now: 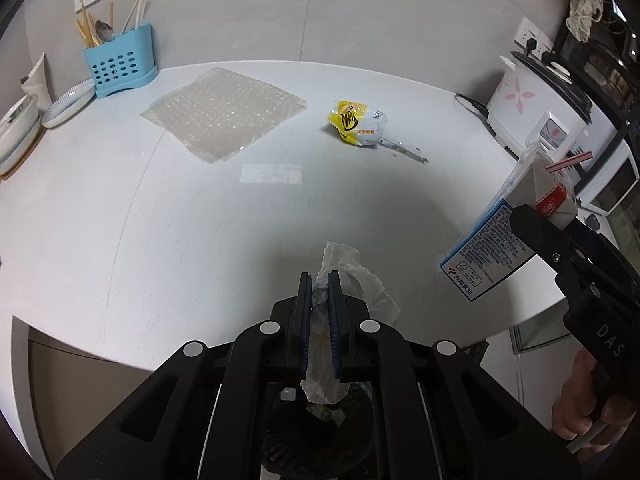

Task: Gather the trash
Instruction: 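Carry the tissue and milk carton off the counter down over the wastebasket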

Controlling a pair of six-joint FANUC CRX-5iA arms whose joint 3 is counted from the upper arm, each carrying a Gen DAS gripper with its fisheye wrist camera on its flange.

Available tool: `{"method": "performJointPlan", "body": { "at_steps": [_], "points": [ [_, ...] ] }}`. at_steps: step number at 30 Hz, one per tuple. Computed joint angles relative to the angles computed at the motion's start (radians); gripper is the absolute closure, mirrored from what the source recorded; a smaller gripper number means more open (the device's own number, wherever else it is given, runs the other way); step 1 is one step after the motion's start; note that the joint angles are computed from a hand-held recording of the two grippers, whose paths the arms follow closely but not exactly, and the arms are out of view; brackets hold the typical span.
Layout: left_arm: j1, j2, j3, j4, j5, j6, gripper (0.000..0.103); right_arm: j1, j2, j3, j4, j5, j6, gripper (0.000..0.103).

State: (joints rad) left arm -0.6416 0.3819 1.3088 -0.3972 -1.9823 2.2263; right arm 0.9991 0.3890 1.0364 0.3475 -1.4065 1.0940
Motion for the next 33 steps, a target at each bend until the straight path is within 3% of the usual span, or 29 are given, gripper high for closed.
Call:
{"method": "performJointPlan", "body": {
  "at_steps": [6,19,33],
  "points": [
    [-0.041,-0.091,-0.127,-0.009,0.050,0.021,0.096,0.068,-0.098,-0.149,0.026,0.030,-0.070,0.038],
    [-0.116,-0.208,-0.320,-0.012,0.052,0.077,0.096,0.183,-0.254,-0.389,0.033,0.037,-0.190,0.038],
    [-0.171,-0.342,-0.653,0.009,0.219,0.215,0.096,0.229,-0.364,-0.650,0.002,0.095,-0.217,0.039]
  ]
}}
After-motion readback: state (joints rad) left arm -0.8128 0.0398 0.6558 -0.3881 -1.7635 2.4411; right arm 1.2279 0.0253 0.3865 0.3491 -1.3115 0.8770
